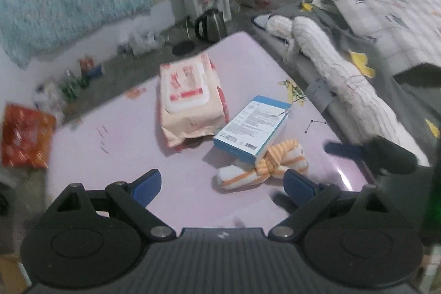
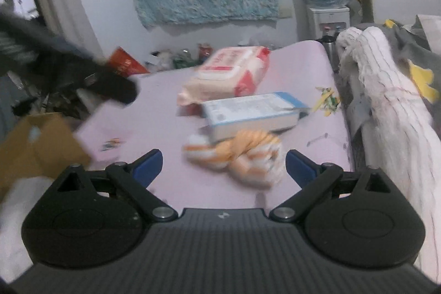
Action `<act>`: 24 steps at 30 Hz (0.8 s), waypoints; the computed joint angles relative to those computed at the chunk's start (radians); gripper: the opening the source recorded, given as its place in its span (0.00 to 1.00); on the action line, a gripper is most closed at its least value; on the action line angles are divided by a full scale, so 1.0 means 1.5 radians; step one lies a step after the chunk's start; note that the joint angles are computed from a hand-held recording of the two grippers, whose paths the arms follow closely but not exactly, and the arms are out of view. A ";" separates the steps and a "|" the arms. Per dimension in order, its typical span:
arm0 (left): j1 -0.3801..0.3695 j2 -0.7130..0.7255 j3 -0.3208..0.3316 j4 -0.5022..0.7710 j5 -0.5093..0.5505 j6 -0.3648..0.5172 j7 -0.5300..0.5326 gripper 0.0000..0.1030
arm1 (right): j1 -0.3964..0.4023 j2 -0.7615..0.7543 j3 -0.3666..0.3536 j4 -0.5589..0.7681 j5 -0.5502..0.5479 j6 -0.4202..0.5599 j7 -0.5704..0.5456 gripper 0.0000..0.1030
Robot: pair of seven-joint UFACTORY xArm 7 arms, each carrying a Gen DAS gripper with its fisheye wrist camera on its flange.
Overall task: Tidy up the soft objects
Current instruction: 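Grasp the orange-striped towel with the right gripper while the left grasps the blue-white box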
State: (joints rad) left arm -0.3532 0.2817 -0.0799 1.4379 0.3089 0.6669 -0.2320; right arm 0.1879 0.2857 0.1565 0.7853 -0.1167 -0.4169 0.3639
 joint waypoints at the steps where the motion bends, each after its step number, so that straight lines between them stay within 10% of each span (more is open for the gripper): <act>1: 0.001 0.019 0.001 0.017 -0.006 0.005 -0.006 0.93 | 0.026 0.027 -0.023 0.028 0.026 0.002 -0.028 0.91; 4: -0.007 0.054 0.017 0.043 0.013 0.001 -0.034 0.88 | 0.067 0.108 -0.062 0.122 0.068 0.036 -0.096 0.55; 8: 0.008 0.091 0.009 0.081 -0.031 0.003 -0.019 0.88 | -0.075 0.145 0.066 0.153 -0.018 0.064 -0.070 0.41; 17: -0.017 0.180 0.009 0.176 -0.057 0.031 0.017 0.91 | -0.426 0.117 0.373 -0.008 -0.261 0.047 0.117 0.42; 24: -0.065 0.267 0.030 0.265 -0.015 0.067 0.062 0.95 | -0.502 0.230 0.392 0.004 -0.440 -0.027 0.184 0.47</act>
